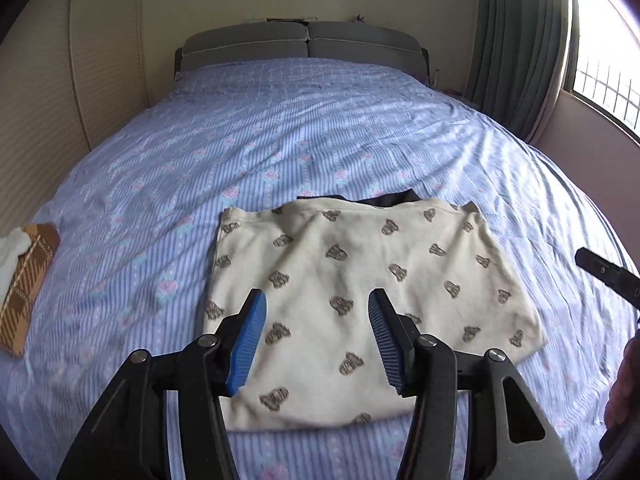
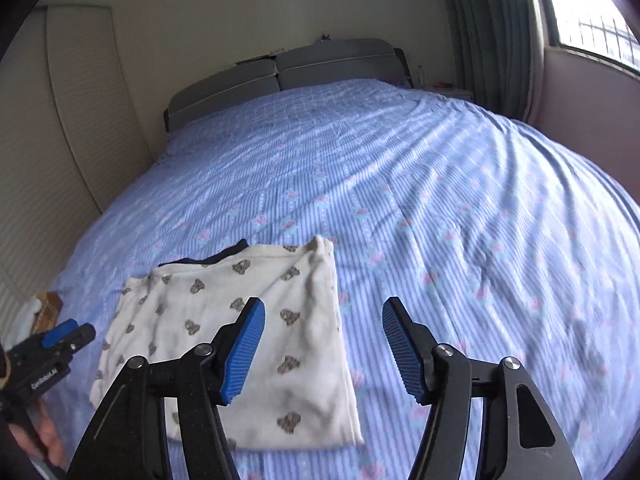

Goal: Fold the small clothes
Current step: 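Move the right gripper to the edge of the folded shirt square, then grasp the square's edge with the right gripper, fold it over, release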

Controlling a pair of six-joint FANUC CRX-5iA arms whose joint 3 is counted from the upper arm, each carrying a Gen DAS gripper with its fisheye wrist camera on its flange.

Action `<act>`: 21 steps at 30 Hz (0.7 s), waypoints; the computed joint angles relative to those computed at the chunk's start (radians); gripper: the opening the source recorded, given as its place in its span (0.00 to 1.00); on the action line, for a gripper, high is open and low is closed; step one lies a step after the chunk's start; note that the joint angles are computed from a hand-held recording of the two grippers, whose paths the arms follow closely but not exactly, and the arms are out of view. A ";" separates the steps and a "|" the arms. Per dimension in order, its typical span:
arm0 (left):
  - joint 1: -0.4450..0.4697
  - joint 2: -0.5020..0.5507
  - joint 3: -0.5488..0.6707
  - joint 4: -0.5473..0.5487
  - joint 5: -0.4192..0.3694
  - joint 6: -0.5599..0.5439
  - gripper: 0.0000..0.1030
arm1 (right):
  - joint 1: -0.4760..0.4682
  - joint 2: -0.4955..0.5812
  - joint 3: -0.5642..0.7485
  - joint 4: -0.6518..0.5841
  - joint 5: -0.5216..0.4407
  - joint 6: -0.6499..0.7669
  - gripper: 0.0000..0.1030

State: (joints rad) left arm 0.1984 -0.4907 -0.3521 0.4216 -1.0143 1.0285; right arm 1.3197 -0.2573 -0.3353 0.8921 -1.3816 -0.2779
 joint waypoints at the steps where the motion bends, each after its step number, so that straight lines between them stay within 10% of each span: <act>1: 0.005 -0.025 -0.021 0.005 -0.003 0.006 0.57 | 0.027 -0.020 -0.027 -0.006 -0.006 -0.055 0.62; 12: 0.035 -0.120 -0.127 -0.025 -0.064 0.094 0.57 | 0.046 -0.157 -0.286 -0.014 0.244 -0.582 0.62; 21: 0.111 -0.145 -0.160 0.015 -0.035 0.108 0.57 | -0.008 -0.113 -0.330 0.058 0.359 -0.689 0.62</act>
State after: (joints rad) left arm 0.3098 -0.6356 -0.5121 0.4369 -1.0497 1.1368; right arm 1.3113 -0.3701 -0.6651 0.9497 -1.0221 -0.9664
